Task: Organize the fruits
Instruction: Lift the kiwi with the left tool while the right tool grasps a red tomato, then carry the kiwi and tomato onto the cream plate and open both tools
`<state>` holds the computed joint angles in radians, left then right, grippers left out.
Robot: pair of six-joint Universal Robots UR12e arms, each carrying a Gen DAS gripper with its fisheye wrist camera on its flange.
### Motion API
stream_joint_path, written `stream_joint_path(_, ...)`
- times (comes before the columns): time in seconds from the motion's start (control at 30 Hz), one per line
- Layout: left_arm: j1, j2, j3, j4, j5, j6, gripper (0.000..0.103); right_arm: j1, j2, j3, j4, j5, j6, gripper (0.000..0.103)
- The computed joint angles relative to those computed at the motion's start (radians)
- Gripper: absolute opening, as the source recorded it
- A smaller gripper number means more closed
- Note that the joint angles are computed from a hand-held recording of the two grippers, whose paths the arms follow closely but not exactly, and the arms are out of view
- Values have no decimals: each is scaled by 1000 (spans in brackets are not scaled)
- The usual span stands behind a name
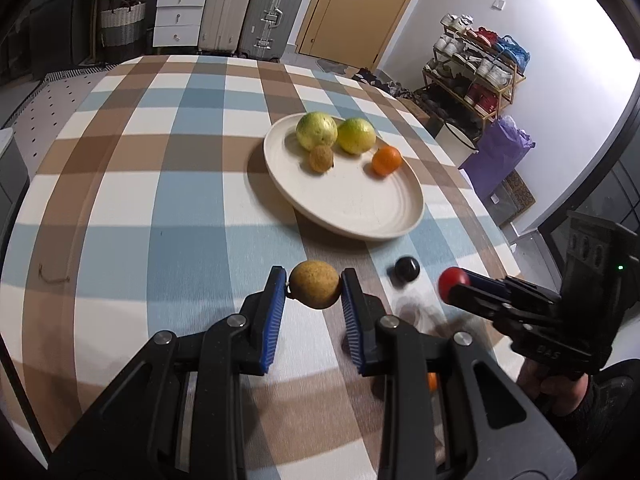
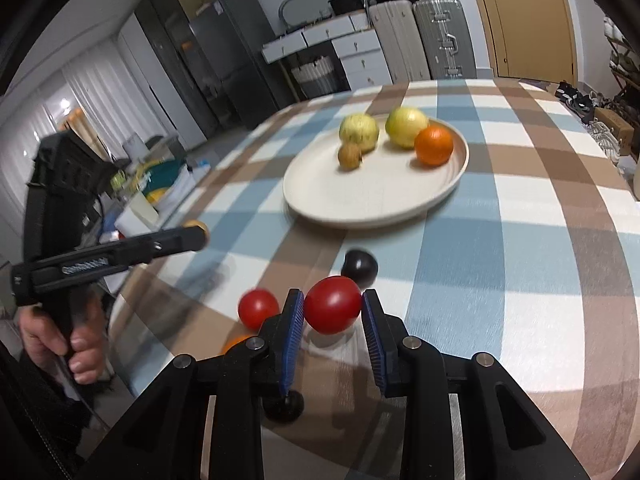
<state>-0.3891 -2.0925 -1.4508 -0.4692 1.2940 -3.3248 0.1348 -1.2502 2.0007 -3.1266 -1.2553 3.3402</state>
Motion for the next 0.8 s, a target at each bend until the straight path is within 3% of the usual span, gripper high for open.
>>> stream_joint_path(0.5, -6, -112, 207, -96, 13, 28, 25, -42, 45, -83, -62, 104, 23, 30)
stream_joint_path(0.8, -1, -179, 330, -160, 15, 30, 25, -58, 90, -160, -34, 135, 20, 30)
